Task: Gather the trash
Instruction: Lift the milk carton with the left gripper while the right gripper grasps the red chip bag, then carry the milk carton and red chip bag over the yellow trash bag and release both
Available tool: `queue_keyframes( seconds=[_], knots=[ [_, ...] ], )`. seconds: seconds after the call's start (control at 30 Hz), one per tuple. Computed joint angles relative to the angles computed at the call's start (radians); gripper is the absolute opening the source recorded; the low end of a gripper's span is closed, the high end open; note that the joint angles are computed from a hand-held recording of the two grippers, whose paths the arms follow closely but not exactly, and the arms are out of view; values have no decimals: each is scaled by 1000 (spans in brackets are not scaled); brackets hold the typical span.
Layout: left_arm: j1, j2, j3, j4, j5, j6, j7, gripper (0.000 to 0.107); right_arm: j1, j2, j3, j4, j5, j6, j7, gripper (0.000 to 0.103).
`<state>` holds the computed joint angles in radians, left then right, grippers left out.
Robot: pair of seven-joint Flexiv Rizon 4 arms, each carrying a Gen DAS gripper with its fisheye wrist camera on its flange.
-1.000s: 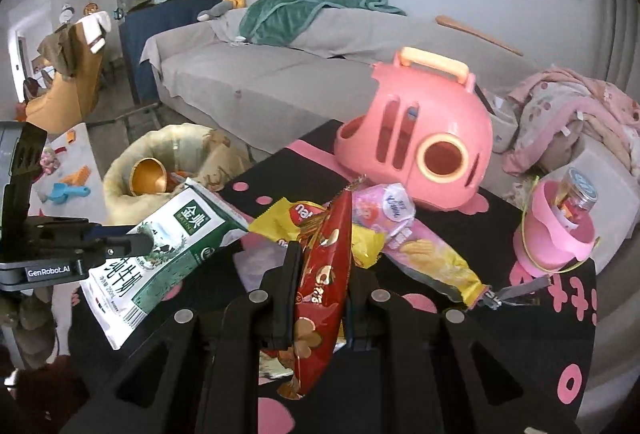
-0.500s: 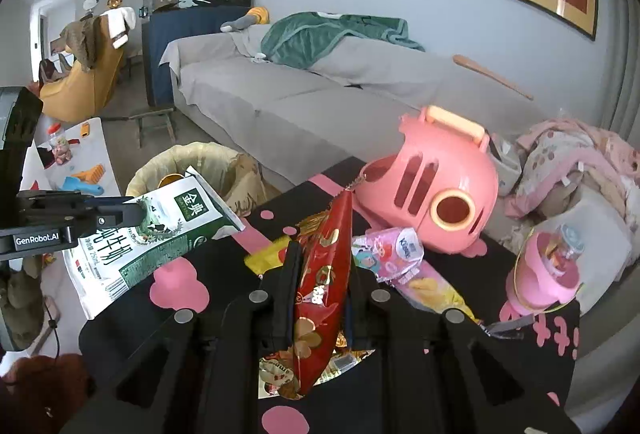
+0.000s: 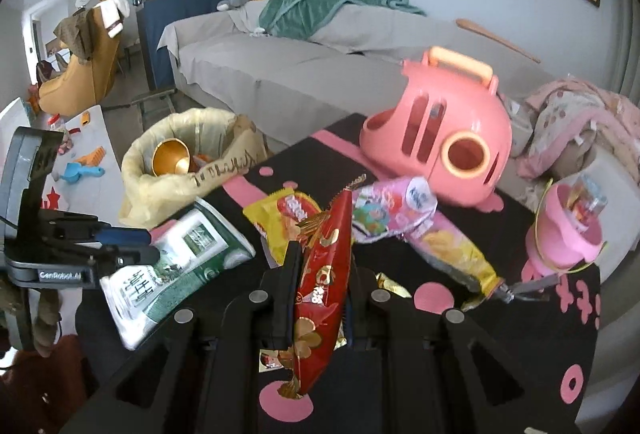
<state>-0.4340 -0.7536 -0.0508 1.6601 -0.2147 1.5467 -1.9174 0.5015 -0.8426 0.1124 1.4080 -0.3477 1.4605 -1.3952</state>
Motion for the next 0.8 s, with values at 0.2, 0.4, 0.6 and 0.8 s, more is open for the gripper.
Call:
queue_keyframes(
  seconds=[0.2, 0.4, 0.6, 0.8],
  knots=[
    [-48, -52, 57, -83, 25, -99, -17, 55, -18, -12, 29, 1, 13, 1, -22, 15],
    [-56, -52, 81, -119, 50, -166, -79, 54, -20, -8, 23, 18, 28, 16, -11, 15],
    [-96, -24, 140, -105, 115, -124, -156, 53, -28, -1, 30, 30, 29, 34, -16, 15],
    [-224, 46, 362, -96, 214, -96, -306, 53, -19, 4, 41, 7, 19, 52, -26, 15]
  ],
)
